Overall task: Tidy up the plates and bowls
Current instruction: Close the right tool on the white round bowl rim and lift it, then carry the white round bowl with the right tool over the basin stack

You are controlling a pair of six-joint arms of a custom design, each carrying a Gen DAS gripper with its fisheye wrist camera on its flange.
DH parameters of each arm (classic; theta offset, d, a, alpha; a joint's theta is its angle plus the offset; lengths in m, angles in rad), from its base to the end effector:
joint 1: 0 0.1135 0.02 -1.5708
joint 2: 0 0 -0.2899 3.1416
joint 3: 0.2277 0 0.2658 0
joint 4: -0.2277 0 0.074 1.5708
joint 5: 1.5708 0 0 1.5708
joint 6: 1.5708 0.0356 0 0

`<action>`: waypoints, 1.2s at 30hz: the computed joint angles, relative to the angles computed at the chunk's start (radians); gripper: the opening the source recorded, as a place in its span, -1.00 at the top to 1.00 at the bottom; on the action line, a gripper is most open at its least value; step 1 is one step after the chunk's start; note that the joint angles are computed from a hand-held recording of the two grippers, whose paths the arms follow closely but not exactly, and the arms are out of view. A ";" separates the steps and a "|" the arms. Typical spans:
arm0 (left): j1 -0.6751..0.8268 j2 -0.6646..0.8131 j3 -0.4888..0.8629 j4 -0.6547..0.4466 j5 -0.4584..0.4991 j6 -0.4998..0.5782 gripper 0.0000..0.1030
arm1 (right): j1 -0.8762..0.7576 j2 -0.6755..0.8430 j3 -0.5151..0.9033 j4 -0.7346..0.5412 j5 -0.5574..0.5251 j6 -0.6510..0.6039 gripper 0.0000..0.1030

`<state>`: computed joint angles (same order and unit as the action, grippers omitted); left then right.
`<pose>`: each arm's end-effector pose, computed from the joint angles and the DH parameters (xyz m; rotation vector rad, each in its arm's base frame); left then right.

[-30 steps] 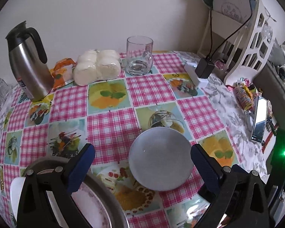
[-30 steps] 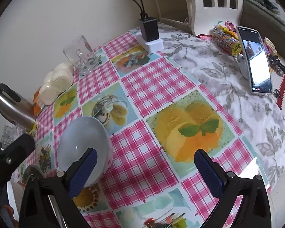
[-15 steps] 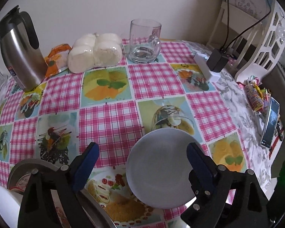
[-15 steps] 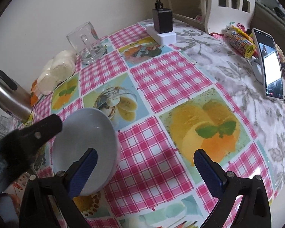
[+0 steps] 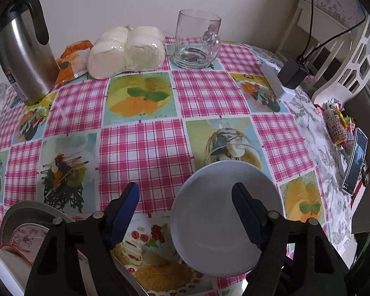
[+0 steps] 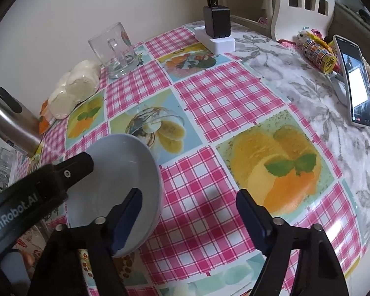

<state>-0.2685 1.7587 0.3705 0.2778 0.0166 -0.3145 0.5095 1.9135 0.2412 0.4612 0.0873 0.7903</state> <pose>0.2205 -0.0613 0.0564 -0.0568 2.6975 -0.2032 0.1669 0.0897 0.0204 0.4132 2.7649 0.2103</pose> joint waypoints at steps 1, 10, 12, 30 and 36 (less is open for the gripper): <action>0.005 0.010 0.002 0.001 0.008 -0.001 -0.40 | 0.002 0.002 0.001 0.002 -0.005 0.001 -0.50; 0.016 0.073 0.015 0.015 0.033 -0.004 -0.05 | 0.001 0.050 0.001 0.051 -0.058 -0.007 -0.04; 0.020 0.089 0.018 0.019 0.041 -0.001 0.14 | 0.007 0.048 0.001 0.054 -0.057 -0.008 0.02; 0.021 0.188 0.032 0.076 0.109 -0.001 0.51 | 0.042 0.111 0.016 0.113 -0.092 -0.018 0.41; 0.027 0.177 0.031 0.064 0.114 0.002 0.53 | 0.072 0.090 0.027 0.077 -0.068 -0.021 0.56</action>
